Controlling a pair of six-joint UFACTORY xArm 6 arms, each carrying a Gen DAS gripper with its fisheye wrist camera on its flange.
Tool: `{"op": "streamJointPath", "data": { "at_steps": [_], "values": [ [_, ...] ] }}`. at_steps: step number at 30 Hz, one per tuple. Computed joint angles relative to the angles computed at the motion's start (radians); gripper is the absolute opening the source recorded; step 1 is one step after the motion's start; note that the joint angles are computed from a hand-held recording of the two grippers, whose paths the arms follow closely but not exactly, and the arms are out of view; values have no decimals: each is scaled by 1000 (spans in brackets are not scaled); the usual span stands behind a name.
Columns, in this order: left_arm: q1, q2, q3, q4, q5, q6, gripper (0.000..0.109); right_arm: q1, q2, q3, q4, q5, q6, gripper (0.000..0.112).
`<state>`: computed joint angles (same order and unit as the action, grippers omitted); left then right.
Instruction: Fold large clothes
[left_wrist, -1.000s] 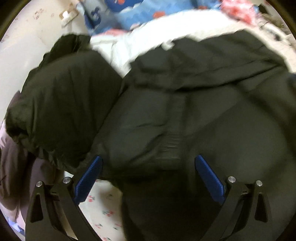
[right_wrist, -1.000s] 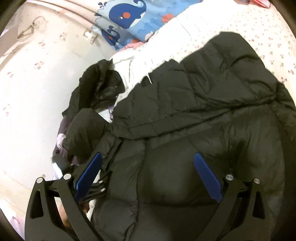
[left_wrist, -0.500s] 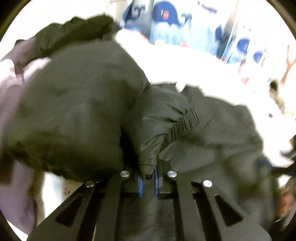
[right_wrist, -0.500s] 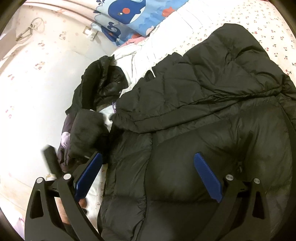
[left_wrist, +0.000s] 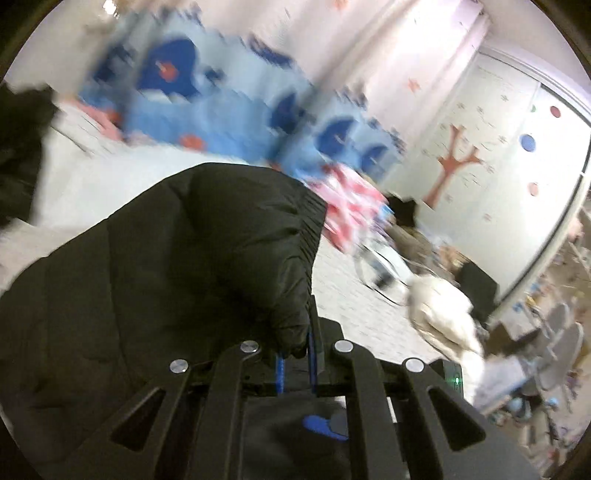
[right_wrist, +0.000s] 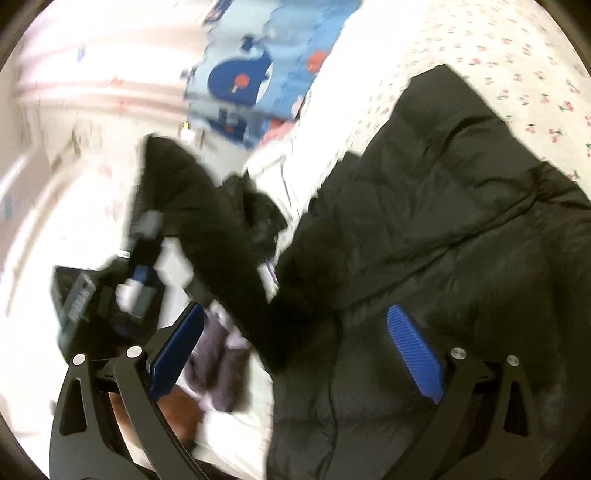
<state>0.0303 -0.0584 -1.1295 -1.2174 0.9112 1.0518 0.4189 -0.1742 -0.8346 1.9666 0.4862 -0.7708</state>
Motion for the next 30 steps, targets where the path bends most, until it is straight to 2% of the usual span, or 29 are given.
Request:
{"op": "streamJointPath", "data": {
  "at_steps": [3,6,8,10,11,12,13,14,15,19,21,24,26,28,29,30],
  "values": [
    [-87,126,-20,-11,-16,-23,10,-90,16,22,57,82,29,95],
    [-120,245,-38,-31,-30,-88,12,-109,60,26,-56,25,199,97],
    [-122,308,-68,3,-40,-159,15,-153,88,34,-10,101,176,97],
    [-106,332,-78,58,-6,-210,30,-152,87,24,-41,74,176,97],
    [-92,336,-88,84,31,-237,43,-146,79,21,-43,53,157,97],
    [-70,326,-88,108,73,-251,56,-141,71,18,-43,36,138,97],
    [-67,316,-84,117,81,-249,63,-138,69,13,-48,30,122,97],
    [-66,302,-81,128,85,-245,78,-134,71,7,-66,27,126,97],
    [-61,274,-66,142,76,-235,86,-127,85,-5,-93,25,133,97],
    [-13,155,5,175,79,-202,87,-104,203,-99,-155,48,138,97],
    [48,91,55,155,92,-147,94,-75,246,-150,-233,-30,150,97],
    [160,20,121,121,95,-61,96,-54,297,-202,-248,-67,87,97],
    [225,23,123,109,101,-48,96,-35,316,-223,-230,-113,20,88],
    [264,48,109,90,71,-59,96,-9,341,-248,-279,-177,-3,57],
    [287,63,100,80,70,-65,96,-1,346,-253,-303,-198,0,48],
    [305,87,87,55,66,-79,96,9,354,-260,-309,-219,-8,26]
  ]
}}
